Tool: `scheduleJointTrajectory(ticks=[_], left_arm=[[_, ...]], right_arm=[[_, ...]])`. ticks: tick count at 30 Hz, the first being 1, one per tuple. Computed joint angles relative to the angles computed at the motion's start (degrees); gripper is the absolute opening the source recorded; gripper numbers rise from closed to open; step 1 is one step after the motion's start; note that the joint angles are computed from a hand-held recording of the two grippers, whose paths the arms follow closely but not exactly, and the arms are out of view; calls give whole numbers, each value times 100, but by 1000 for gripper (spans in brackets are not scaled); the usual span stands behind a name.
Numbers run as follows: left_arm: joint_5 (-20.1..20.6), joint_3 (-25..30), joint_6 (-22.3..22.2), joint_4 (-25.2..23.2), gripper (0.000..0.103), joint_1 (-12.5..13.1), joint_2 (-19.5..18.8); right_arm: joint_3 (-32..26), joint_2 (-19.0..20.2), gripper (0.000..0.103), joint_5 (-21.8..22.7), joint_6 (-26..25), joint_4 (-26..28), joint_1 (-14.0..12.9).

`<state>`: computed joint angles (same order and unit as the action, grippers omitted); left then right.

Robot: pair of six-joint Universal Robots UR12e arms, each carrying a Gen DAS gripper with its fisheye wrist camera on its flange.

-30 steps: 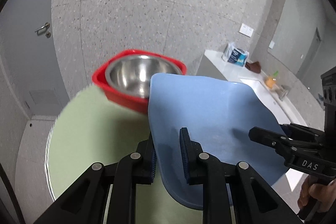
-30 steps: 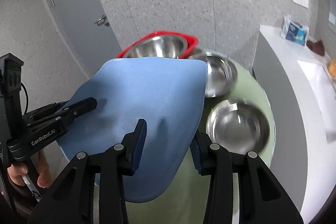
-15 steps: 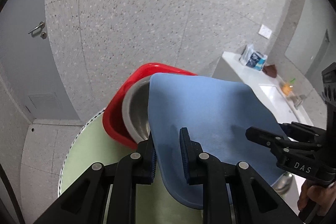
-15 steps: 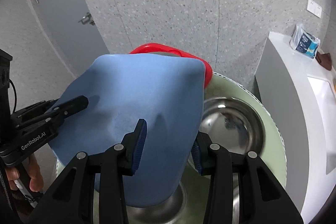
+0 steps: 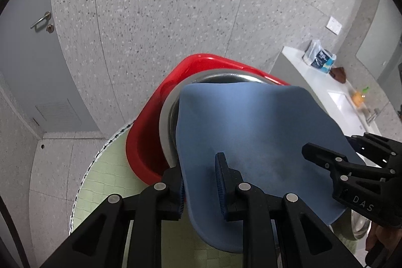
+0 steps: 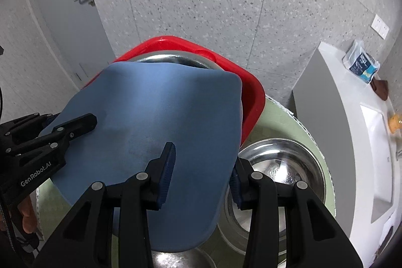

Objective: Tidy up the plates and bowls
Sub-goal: 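Lay the blue plate onto the bowl in the red basin, open grippers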

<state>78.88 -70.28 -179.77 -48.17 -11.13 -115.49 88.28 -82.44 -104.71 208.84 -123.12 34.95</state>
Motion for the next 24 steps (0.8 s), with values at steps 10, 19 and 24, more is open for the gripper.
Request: scheduleJointTrajectory(ticks=[10,19,24], left_arm=[[304,-127,65,241,50,-103,15],[604,-320,-170,380,75,-217,172],[834,-662,-473,772,87,-259,433]], right_arm=[[-85,94,46,-223,39,123,49],[23,2,66,-247,84,-150,100],[225,-207,72,-198,202,-398,81]])
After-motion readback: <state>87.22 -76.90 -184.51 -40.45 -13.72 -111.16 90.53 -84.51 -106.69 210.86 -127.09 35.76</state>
